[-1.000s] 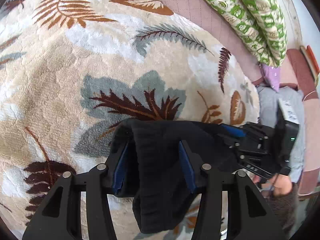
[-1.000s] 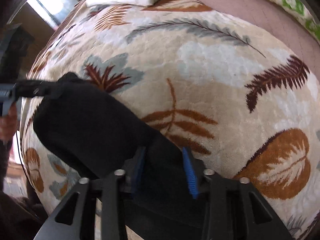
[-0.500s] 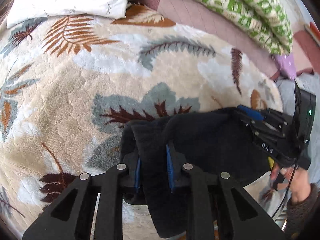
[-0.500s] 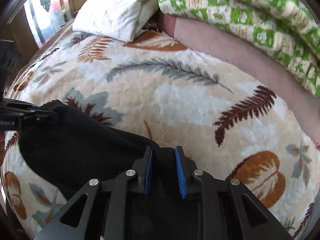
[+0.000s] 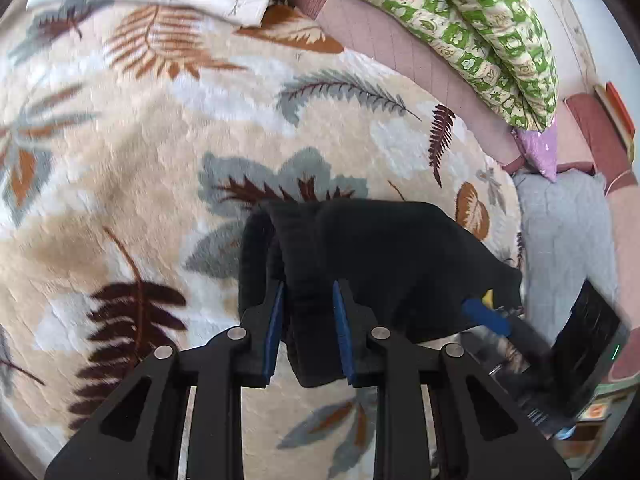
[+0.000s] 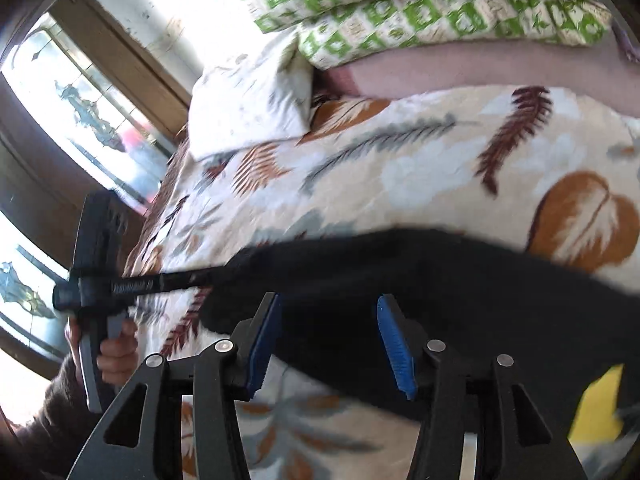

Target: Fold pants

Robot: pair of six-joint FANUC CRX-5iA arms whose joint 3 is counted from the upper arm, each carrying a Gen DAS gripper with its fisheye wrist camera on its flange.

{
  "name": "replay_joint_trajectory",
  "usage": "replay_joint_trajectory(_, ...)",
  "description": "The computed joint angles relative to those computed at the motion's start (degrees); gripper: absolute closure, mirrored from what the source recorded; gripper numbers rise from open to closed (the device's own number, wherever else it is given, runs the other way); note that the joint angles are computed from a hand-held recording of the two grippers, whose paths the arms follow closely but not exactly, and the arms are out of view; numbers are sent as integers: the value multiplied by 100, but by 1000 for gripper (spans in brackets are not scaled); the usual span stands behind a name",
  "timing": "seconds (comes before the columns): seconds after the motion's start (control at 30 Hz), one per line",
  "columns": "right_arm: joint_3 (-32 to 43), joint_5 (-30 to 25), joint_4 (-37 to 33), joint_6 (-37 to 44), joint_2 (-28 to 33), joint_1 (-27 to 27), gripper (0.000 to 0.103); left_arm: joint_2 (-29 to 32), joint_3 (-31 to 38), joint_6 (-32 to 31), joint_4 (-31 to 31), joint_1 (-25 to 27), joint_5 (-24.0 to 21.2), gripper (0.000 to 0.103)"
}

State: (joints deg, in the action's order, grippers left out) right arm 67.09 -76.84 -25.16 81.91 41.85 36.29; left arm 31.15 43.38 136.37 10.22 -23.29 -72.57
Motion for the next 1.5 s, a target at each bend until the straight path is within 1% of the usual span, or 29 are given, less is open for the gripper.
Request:
replay_joint_trajectory(0.03, -563, 333, 255, 200, -285, 189, 50, -63, -153, 30, 126, 42, 95, 81)
replay_joint_trajectory(0.07, -903, 554, 488, 383, -451, 353, 50, -75, -211, 39, 219, 70, 139, 81)
replay_joint_trajectory(0.13, -1323, 833, 905, 779, -623, 710, 50, -102, -358, 46, 435, 153, 219, 81)
replay_joint_trajectory(0.2, -1336, 857, 1093, 1081, -577, 955, 51, -65, -460, -21, 728, 241, 269, 81)
replay_joint_trajectory(0.23, -1388, 957, 1332, 1248, -571, 1122, 52, -30, -464, -66, 829, 269, 251, 81)
replay_joint_trajectory(0.3, -1786, 1416, 1790, 1610, -710, 1409, 52, 138, -241, -87, 861, 296, 27, 81)
replay_joint_trajectory(0.33, -1974, 1694, 2124, 1674, -756, 1559, 50, 190, -175, -143, 892, 308, -31, 81)
replay_joint_trajectory(0.37, -2029, 1814, 2324, 1726, -743, 1655, 44, 276, -60, -202, 928, 319, -115, 81)
replay_joint_trajectory(0.43, -1927, 1794, 2569, 1877, -610, 1775, 40, 386, 70, -314, 1012, 349, -223, 81)
replay_joint_trajectory(0.5, -1936, 1833, 2868, 2069, -509, 1874, 44, 490, 199, -316, 1048, 370, -294, 81)
replay_joint_trajectory(0.53, -1940, 1840, 3080, 2112, -447, 1930, 51, 513, 225, -324, 1053, 386, -300, 81)
replay_joint_trajectory(0.57, -1892, 1811, 3165, 2144, -384, 1950, 69, 530, 247, -319, 1053, 395, -279, 81)
replay_joint_trajectory(0.63, -1615, 1628, 3261, 2126, -162, 1938, 87, 526, 282, -272, 1027, 419, -161, 81)
replay_joint_trajectory(0.67, -1533, 1593, 3188, 2036, -124, 1904, 92, 501, 306, -255, 967, 430, -80, 81)
replay_joint_trajectory(0.77, -1373, 1736, 2888, 1352, -130, 1753, 94, 471, 623, -232, 591, 437, 2, 81)
replay_joint_trajectory(0.83, -1227, 1914, 2550, 895, -134, 1627, 94, 546, 883, -304, 406, 421, -178, 81)
replay_joint_trajectory(0.93, -1077, 1928, 2191, 609, -56, 1519, 94, 713, 1173, -450, 143, 335, -643, 81)
replay_joint_trajectory(1.0, -927, 1654, 1886, 644, 47, 1463, 94, 789, 1194, -458, 12, 284, -881, 81)
replay_joint_trajectory(1.07, -1071, 1563, 1703, 725, 33, 1437, 93, 690, 831, -452, 138, 307, -739, 81)
replay_joint_trajectory(1.1, -1147, 1555, 1571, 730, 2, 1410, 90, 611, 603, -382, 237, 337, -599, 81)
replay_joint_trajectory(1.13, -1058, 1411, 1355, 703, 53, 1344, 87, 518, 406, -346, 313, 354, -440, 81)
replay_joint_trajectory(1.17, -1081, 1425, 1185, 664, 36, 1280, 87, 408, 203, -325, 398, 375, -267, 81)
replay_joint_trajectory(1.27, -822, 1187, 766, 547, 83, 1091, 84, 100, -148, -347, 459, 389, 30, 81)
replay_joint_trajectory(1.33, -1100, 1328, 434, 519, -180, 964, 77, -88, -428, -574, 700, 417, 285, 81)
replay_joint_trajectory(1.37, -1311, 1458, 349, 502, -340, 916, 69, -143, -530, -684, 836, 421, 371, 77)
replay_joint_trajectory(1.4, -1486, 1552, 377, 453, -466, 902, 65, -166, -606, -809, 981, 409, 436, 71)
replay_joint_trajectory(1.43, -1671, 1637, 374, 397, -603, 862, 64, -121, -547, -838, 1026, 384, 396, 58)
replay_joint_trajectory(1.47, -1839, 1696, 257, 341, -734, 805, 64, -58, -452, -855, 1027, 341, 294, 52)
replay_joint_trajectory(1.5, -1978, 1745, 104, 275, -830, 722, 64, 10, -348, -862, 987, 301, 199, 52)
